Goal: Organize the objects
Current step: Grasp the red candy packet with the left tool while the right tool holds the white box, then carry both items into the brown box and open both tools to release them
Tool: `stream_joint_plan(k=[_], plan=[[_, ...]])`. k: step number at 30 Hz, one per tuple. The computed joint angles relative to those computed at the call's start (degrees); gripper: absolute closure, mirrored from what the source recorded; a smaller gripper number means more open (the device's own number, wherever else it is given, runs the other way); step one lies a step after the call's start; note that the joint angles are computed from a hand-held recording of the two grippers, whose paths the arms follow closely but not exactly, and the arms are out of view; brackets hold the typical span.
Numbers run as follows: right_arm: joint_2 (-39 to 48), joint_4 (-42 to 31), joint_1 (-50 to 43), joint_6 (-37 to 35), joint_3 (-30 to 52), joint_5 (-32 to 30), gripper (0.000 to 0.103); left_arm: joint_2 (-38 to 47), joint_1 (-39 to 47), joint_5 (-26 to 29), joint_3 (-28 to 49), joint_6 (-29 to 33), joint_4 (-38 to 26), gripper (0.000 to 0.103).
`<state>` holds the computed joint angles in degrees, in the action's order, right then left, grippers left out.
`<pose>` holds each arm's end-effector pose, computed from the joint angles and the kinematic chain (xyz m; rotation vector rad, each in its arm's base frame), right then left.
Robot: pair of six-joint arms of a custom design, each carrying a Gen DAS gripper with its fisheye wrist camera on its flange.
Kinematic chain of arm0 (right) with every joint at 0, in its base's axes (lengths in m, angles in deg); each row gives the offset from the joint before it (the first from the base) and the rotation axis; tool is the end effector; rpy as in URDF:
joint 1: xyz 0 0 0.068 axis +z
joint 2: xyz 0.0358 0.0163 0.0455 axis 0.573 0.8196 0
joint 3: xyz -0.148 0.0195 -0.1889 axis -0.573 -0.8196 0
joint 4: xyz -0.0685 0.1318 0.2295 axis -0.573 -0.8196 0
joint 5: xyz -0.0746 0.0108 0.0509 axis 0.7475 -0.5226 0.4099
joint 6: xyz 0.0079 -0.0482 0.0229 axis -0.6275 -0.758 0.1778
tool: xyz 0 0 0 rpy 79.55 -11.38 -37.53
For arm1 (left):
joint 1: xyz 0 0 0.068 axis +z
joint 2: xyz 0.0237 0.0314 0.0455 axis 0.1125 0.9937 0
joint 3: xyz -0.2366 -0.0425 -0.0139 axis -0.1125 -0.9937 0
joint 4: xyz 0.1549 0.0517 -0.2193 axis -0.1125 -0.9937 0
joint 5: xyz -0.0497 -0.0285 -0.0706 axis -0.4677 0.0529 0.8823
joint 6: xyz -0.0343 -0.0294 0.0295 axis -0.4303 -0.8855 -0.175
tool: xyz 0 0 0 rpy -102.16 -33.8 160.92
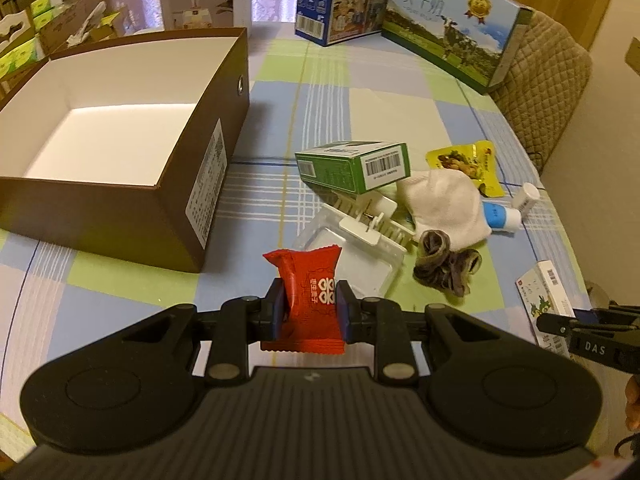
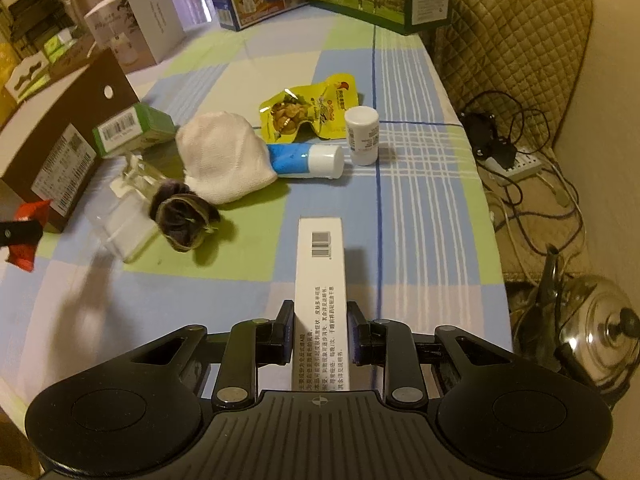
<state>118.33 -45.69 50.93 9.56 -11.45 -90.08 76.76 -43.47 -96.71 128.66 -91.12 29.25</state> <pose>0.2189 0.0698 0.1785 -0.5133 2.5958 0.3343 0.1754 -0.1822 0.2164 -0.3741 2.5215 0.0059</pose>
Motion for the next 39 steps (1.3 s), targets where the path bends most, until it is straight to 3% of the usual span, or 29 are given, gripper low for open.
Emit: stream_joint_plan(k=[9,16,21,27,33,39], plan=[[-10.6,-6.3,12.3,16.7,2.8,1.2,0.081,-13.6,0.3,1.4,-3.9,8.0,-3.0,0.081],[-6.5,-1.0,29.3,30.0,10.6,7.6,0.081,-26.8,7.9,4.7,-5.3,18.0,-8.1,0.081],[5.1,7.3,38.7,34.3,19.1,10.3,0.081,-34.7,19.8,9.9,-5.4,29.2,-10.6,0.081],[23.2,14.3,44.3,35.8,32.8,11.3,0.081,-38.5,44.2,23.2,-6.0,47.4,-9.4,0.081],[40.7,13.4,46.5,36.3,50.4,13.1,0.081,-33.0,67.5,35.5,-5.2,63.2,-5.0,0.081],[54.6,9.1,47.3,38.9,65.9,14.4,0.081,-23.5,78.3,40.6,-3.8,70.5,0.0,0.081]])
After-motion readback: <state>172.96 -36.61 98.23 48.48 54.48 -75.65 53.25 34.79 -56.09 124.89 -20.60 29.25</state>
